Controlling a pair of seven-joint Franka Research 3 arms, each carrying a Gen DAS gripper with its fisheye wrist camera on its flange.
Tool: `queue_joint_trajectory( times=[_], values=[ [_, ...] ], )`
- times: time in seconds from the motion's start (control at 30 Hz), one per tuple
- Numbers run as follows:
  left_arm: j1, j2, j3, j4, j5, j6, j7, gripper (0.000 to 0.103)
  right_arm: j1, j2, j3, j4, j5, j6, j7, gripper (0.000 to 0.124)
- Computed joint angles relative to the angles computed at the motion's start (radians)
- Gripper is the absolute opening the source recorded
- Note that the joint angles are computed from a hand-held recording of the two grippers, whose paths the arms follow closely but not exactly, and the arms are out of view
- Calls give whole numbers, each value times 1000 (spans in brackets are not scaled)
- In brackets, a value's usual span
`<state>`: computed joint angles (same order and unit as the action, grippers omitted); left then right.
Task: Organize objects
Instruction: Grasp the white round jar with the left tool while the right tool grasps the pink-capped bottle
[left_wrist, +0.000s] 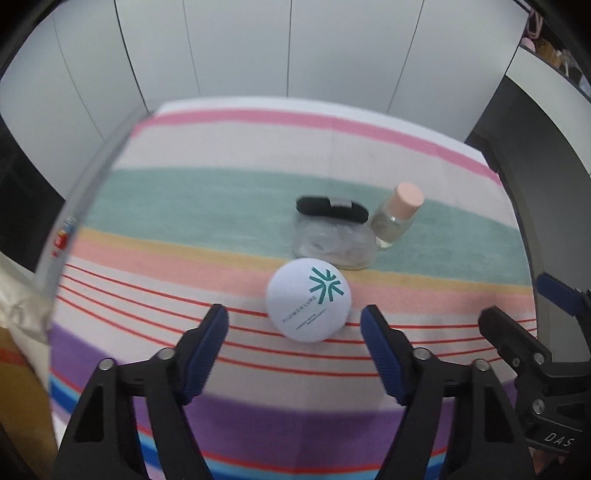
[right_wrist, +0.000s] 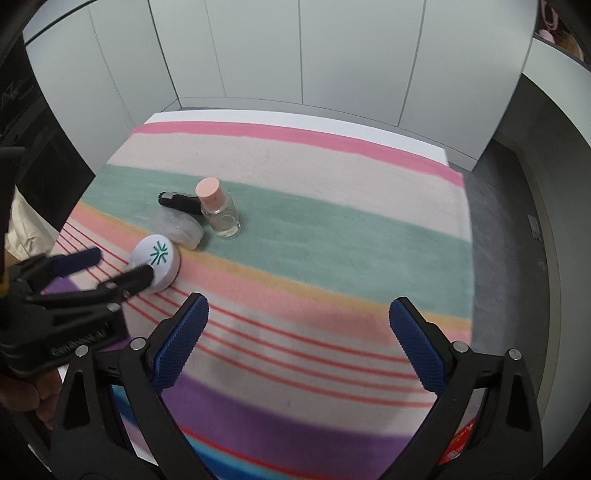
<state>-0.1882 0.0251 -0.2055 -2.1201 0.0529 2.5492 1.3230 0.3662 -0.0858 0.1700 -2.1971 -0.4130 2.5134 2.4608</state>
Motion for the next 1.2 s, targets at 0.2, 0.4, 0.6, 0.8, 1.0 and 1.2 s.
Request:
queue_joint_trajectory(
  times=[0.2,0.4,0.6,0.8,1.0,1.2],
  values=[
    [-1,56,-4,4,26,57,31,59,10,86,-20,40,-40,36,12,96],
    [15,69,0,-1,57,104,32,59,28,167,-59,87,-20,99,21,86],
    [37,91,11,23,58,109,35,58,71,245,-95,166,-9,123,-6,82],
    [59,93,8,36,17,97,77,58,109,308,-129,235,-10,145,-26,66],
    [66,56,11,12,-8,79,95,58,141,310,-141,251,1,144,-40,29],
    [60,-18,19,-29,-25,44,116,58,147,233,-134,205,-29,110,18,29]
  ],
)
